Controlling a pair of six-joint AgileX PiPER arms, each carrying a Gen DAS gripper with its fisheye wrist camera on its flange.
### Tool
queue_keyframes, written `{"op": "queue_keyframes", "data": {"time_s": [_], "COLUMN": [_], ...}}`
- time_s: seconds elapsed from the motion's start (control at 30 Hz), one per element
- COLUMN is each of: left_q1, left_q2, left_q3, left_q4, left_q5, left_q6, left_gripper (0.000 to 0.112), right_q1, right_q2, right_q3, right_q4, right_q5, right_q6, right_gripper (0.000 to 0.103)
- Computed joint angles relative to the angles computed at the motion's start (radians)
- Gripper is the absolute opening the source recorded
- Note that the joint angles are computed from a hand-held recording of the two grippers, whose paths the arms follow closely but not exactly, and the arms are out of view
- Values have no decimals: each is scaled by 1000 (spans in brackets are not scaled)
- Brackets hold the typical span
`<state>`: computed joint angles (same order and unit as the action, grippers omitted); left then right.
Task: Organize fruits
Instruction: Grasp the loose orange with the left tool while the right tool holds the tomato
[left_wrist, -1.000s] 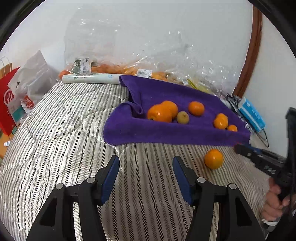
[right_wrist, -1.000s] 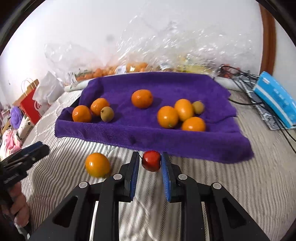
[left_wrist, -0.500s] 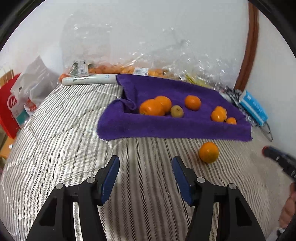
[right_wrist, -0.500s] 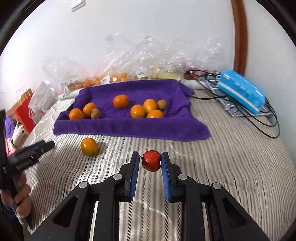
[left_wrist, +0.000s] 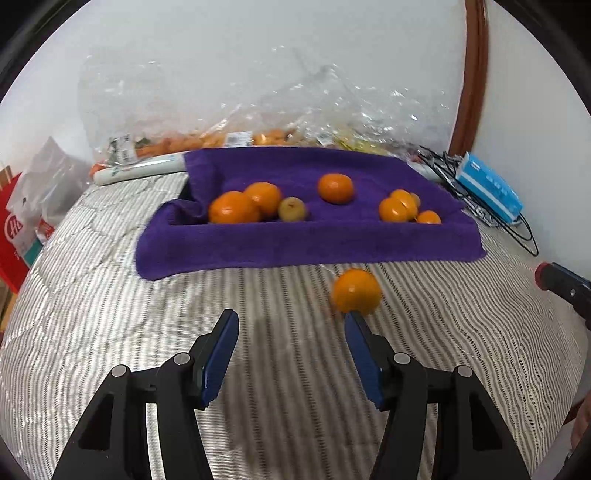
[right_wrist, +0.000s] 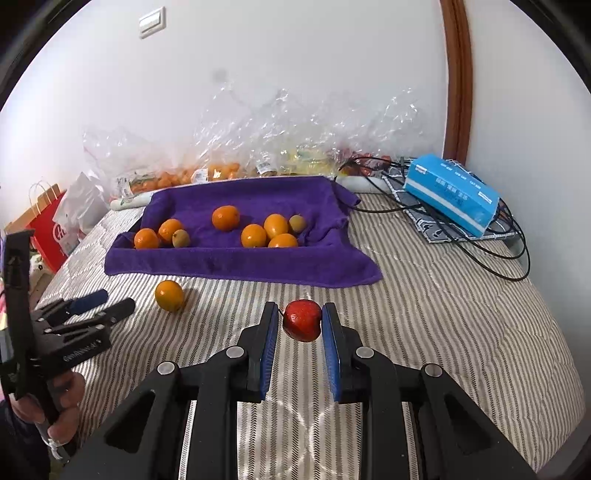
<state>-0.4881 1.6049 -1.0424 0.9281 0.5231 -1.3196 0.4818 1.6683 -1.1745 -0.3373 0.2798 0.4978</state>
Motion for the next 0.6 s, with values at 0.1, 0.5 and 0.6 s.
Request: {"op": "queue_keyframes", "data": {"time_s": [0.1, 0.5, 0.6], "left_q1": [-18, 16, 13], "left_q2": [35, 164, 197], "left_q3": [-43, -209, -255], "left_q4": [-23, -311, -321], "left_q5": [17, -10, 29], "left_q6": [28, 323, 340], "left_gripper": [57, 57, 45], "right_q1": [-17, -33, -31], "right_q2": [7, 84, 102], "right_q3": [6, -8, -19], "right_q4": [56, 122, 169], "right_q5": [-10, -26, -30], "right_q6": [-62, -134, -185], "right_gripper": [24, 24, 24]}}
